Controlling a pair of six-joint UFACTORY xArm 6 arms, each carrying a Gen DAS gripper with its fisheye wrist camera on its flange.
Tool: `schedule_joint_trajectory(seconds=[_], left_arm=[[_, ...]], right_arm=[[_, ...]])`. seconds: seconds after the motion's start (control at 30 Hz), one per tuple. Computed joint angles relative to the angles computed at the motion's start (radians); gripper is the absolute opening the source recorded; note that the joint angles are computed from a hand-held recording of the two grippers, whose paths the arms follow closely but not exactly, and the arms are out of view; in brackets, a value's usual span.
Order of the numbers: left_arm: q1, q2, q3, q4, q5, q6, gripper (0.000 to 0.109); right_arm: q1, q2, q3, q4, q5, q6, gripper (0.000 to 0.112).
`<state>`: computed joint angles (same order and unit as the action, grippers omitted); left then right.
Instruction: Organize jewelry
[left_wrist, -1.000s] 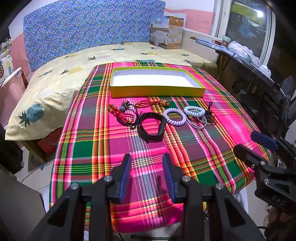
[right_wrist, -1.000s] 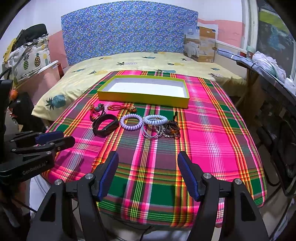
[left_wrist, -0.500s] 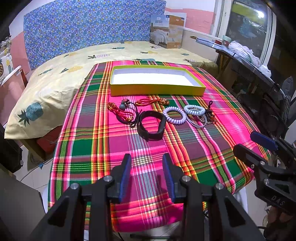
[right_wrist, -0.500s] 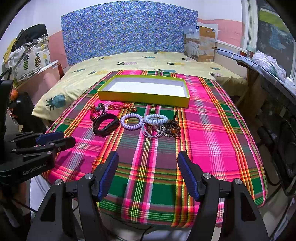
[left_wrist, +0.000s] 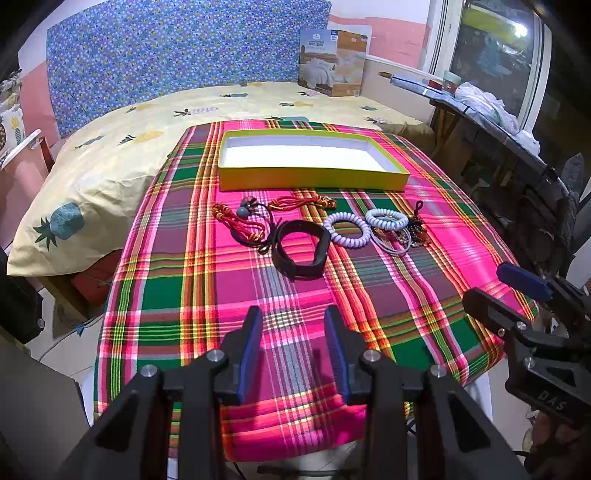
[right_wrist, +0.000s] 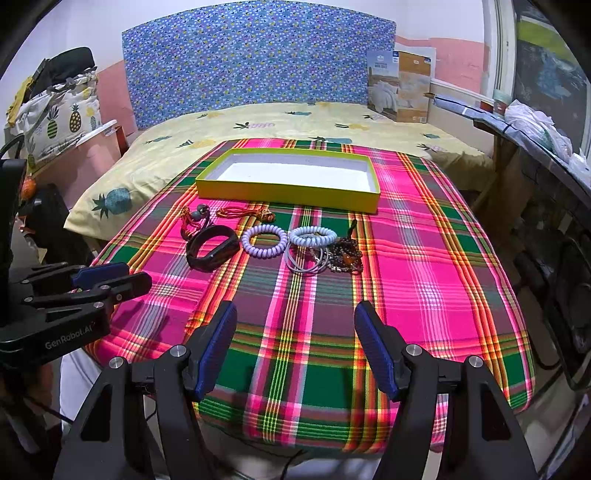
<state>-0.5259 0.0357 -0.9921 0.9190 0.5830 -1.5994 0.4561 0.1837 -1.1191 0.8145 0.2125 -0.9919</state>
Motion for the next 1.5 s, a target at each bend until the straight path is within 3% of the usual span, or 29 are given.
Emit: schedule_joint_trajectory(seconds=[0.37,0.83,1.13,1.4,1.5], left_arm=[[0.029,-0.010,0.025,0.003,-0.079,-0.025,0.036],[0.077,0.072,-0.049,-0.005,-0.083,0.023,0.036],[0.127,0.141,-0.107,0.009,-0.087,0.035,0.036],[0.157,0.163,-0.113,0.006,-0.127,0.055,0.036],[0.160,0.171,-0.117,0.003,-0.137,0.067,0.036]], right_arm=[[0.002,-0.001,0.003,-0.001,0.000,0.004,0.066],[-0.013,0.056,-0.061,0.063,0.020,-0.036,0.066],[-0.069,0.191,-0.241,0.027,0.113,0.008,0.066],[-0.113,0.375,-0.479,-0.107,0.236,0.132,0.051],[-0.125,0.427,-0.554,-0.124,0.297,0.158,0.050]])
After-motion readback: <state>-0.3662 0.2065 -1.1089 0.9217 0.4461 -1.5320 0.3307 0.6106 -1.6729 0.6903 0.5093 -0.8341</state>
